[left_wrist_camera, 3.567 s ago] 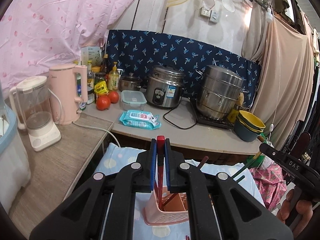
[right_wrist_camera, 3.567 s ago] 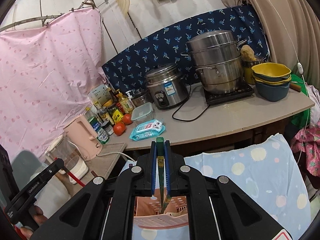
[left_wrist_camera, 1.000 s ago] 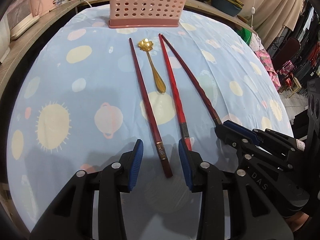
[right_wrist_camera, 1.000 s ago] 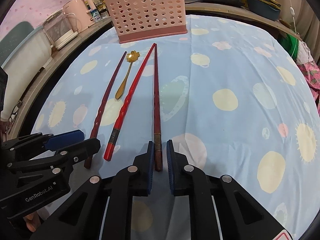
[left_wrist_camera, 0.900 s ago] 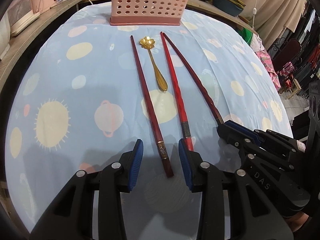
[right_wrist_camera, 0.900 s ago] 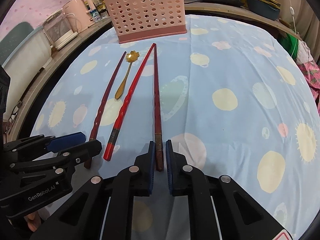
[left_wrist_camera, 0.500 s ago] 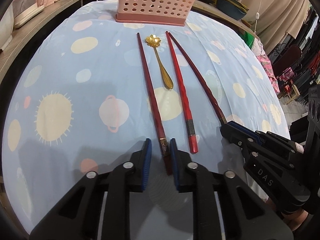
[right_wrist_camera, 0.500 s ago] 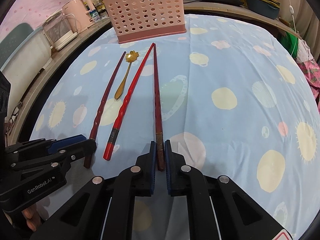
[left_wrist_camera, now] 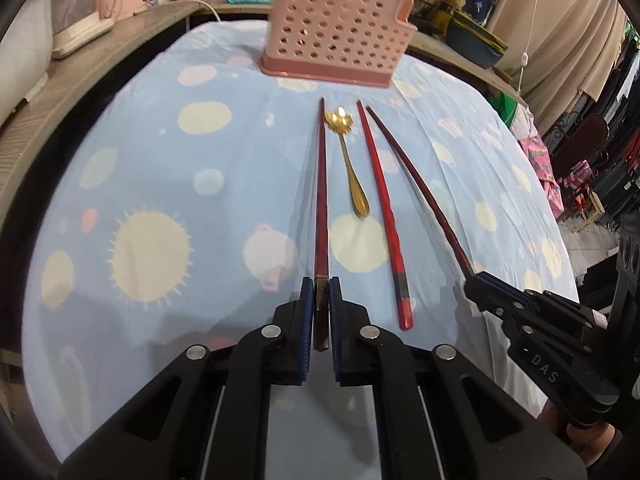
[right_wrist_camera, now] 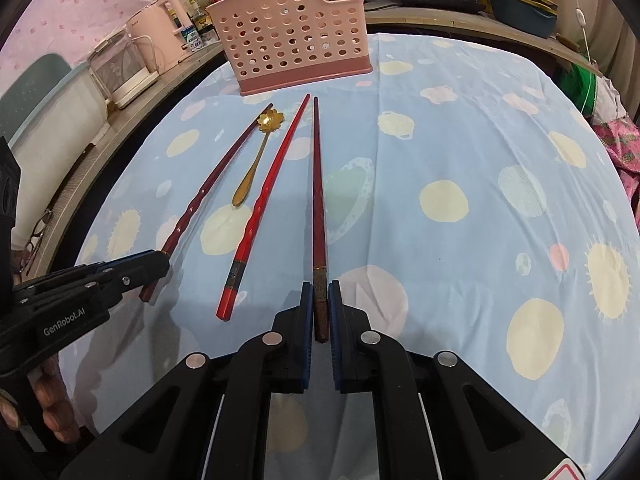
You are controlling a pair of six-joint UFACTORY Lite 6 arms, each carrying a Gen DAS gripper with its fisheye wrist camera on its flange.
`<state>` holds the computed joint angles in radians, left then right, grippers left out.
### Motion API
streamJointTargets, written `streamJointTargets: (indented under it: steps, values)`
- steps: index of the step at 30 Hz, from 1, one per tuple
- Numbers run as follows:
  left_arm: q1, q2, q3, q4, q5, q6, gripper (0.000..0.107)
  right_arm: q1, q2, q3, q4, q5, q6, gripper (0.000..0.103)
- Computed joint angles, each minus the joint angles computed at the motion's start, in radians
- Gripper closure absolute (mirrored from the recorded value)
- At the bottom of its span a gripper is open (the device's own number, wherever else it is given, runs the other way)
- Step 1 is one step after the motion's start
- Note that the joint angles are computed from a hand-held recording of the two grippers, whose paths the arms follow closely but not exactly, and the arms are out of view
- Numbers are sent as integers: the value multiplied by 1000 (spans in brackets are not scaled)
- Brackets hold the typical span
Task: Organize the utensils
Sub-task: 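Grasp a dark red chopstick with the left tool while the right tool grasps another, then lift both chopsticks, drop them into the pink basket and open both tools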
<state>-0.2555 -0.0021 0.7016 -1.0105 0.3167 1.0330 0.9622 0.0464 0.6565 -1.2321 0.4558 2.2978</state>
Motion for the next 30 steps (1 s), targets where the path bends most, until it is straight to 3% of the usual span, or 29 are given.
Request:
streamJointTargets:
  steps: [5, 19, 30]
  values:
    - [23, -75, 3, 25, -11, -25, 99, 20, -79, -7, 45, 63, -49, 96]
    - [134, -113, 185, 68, 93, -89, 100, -17, -357, 52, 111, 261, -251, 96]
    - [161, 7, 456, 93, 124, -164, 100, -183, -431, 149, 109, 237, -422, 96]
